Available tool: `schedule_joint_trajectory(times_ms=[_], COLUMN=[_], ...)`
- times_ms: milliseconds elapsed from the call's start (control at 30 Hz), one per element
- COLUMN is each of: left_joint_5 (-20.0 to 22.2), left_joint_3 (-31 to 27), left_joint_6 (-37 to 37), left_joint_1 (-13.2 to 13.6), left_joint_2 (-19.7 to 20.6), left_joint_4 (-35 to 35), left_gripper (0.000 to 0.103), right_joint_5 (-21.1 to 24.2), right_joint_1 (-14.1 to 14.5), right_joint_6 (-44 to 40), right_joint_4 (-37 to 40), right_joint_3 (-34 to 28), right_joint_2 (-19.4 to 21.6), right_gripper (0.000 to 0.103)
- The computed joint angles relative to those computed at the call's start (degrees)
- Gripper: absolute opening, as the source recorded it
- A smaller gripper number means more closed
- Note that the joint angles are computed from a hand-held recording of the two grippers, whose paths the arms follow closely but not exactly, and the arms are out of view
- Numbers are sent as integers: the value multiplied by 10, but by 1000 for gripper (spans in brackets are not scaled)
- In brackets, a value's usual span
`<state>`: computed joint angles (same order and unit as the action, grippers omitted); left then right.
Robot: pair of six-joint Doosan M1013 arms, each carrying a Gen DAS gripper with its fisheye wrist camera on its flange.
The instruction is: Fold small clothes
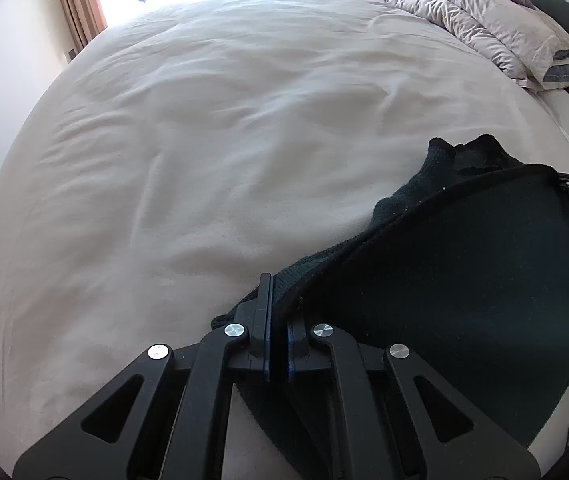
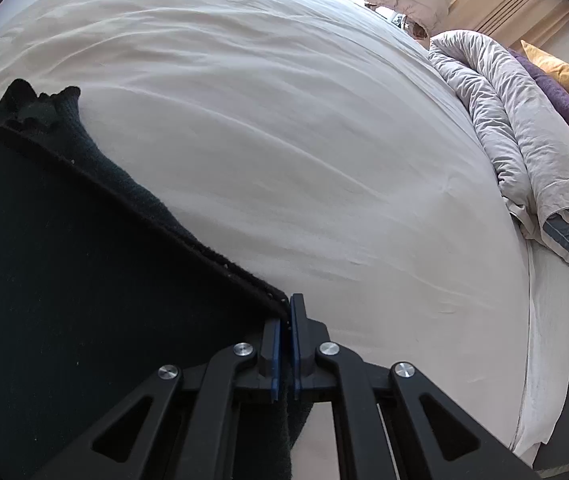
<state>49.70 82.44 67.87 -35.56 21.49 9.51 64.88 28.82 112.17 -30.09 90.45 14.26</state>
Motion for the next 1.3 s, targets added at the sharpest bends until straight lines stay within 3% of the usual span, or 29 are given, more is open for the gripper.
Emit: schedule_joint_trajectory(times_ms=[233, 267, 300, 367, 400, 433, 533, 600, 733, 833, 900, 1000, 1100, 1300], left_joint_5=[-38, -42, -41, -27, -19, -20, -17, -39, -74, -60, -26, 7, -21, -14], left_joint_3=[14, 15, 14, 8, 5, 8, 13, 31, 61, 65, 57, 56, 94, 137], left_joint_6=[30, 35, 33, -1, -32, -70, -121, -155, -177, -175, -155, -144, -187, -251], left_joint_1=[18, 22, 26, 28, 27, 26, 29, 25, -5, -46, -68, -68, -72, -103], left_joint_2=[-8, -10, -10, -10, -10, -15, -26, -45, -72, -68, -52, -36, -50, -70], left_joint_4=[-68, -82, -89, -60, -29, 8, 53, 81, 146, 215, 241, 203, 223, 322], left_gripper=[11, 12, 17, 39, 61, 63, 63, 63, 63, 64, 64, 64, 64, 64], right_joint_5=[-45, -51, -55, -43, -45, -53, -63, -85, -122, -98, -95, -104, -95, -171], right_joint_1=[-11, -11, -11, -6, -6, -9, -3, 7, 24, 39, 43, 45, 44, 44], right_joint_6=[63, 78, 97, 153, 173, 181, 211, 241, 303, 325, 330, 327, 302, 403], right_joint_4=[4, 0, -6, -41, -48, -37, -35, -49, -79, -110, -109, -88, -52, -51], right_joint_3=[23, 27, 31, 36, 41, 46, 59, 74, 100, 103, 106, 115, 125, 196], right_joint_2=[-19, -24, -28, -30, -34, -40, -54, -70, -97, -96, -98, -105, -104, -143], right_gripper=[21, 28, 54, 78, 78, 78, 78, 78, 78, 78, 78, 78, 78, 79])
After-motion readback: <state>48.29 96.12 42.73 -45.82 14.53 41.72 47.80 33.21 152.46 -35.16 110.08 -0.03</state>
